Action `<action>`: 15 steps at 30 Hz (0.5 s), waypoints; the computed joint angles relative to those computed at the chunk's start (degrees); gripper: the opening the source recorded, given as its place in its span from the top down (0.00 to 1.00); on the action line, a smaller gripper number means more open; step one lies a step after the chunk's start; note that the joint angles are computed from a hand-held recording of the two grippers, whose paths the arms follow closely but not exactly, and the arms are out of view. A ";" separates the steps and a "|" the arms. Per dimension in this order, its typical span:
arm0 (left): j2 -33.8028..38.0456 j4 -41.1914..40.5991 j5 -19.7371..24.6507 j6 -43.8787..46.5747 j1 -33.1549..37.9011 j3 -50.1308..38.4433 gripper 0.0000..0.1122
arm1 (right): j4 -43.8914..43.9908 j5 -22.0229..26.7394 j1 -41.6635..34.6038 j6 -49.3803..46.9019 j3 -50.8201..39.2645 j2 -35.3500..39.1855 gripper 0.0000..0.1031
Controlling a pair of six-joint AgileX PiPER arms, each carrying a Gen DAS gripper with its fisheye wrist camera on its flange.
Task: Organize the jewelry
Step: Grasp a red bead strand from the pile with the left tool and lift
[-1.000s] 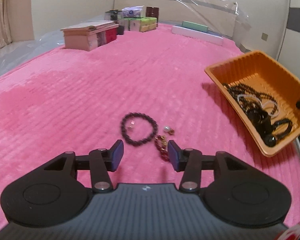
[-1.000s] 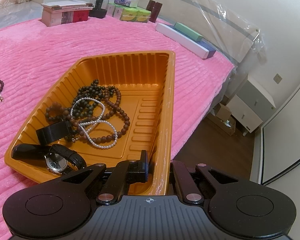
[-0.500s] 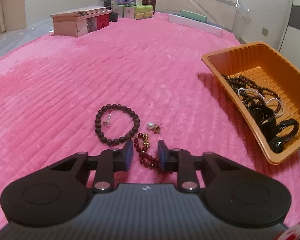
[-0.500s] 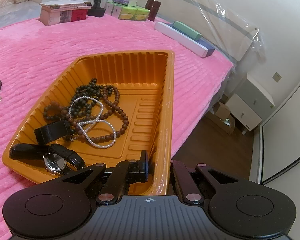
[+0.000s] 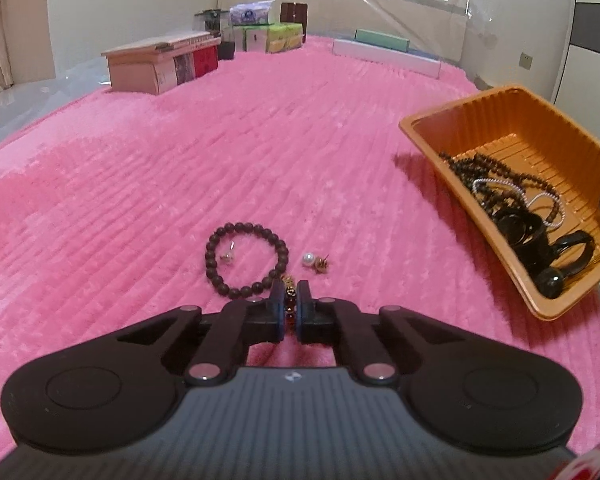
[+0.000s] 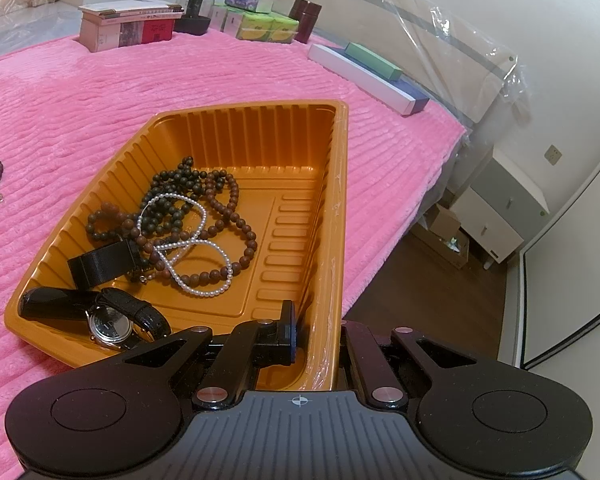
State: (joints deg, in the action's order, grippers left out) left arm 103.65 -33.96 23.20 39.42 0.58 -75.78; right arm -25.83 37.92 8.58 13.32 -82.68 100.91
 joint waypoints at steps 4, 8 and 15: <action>-1.56 -0.30 0.38 0.83 0.24 0.13 0.96 | -0.07 -0.15 -0.09 -0.02 0.07 -0.01 0.95; -2.75 -1.41 1.77 1.81 0.63 -0.70 0.96 | 0.05 -0.14 -0.16 -0.13 0.04 0.00 0.95; -4.38 -1.20 2.51 2.32 0.48 -1.90 0.96 | -0.32 -0.01 0.09 0.22 0.00 -0.01 0.95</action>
State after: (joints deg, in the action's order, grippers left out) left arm 99.27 -35.16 25.71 41.75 1.05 -77.68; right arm -26.15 37.91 8.67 13.55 -82.69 100.90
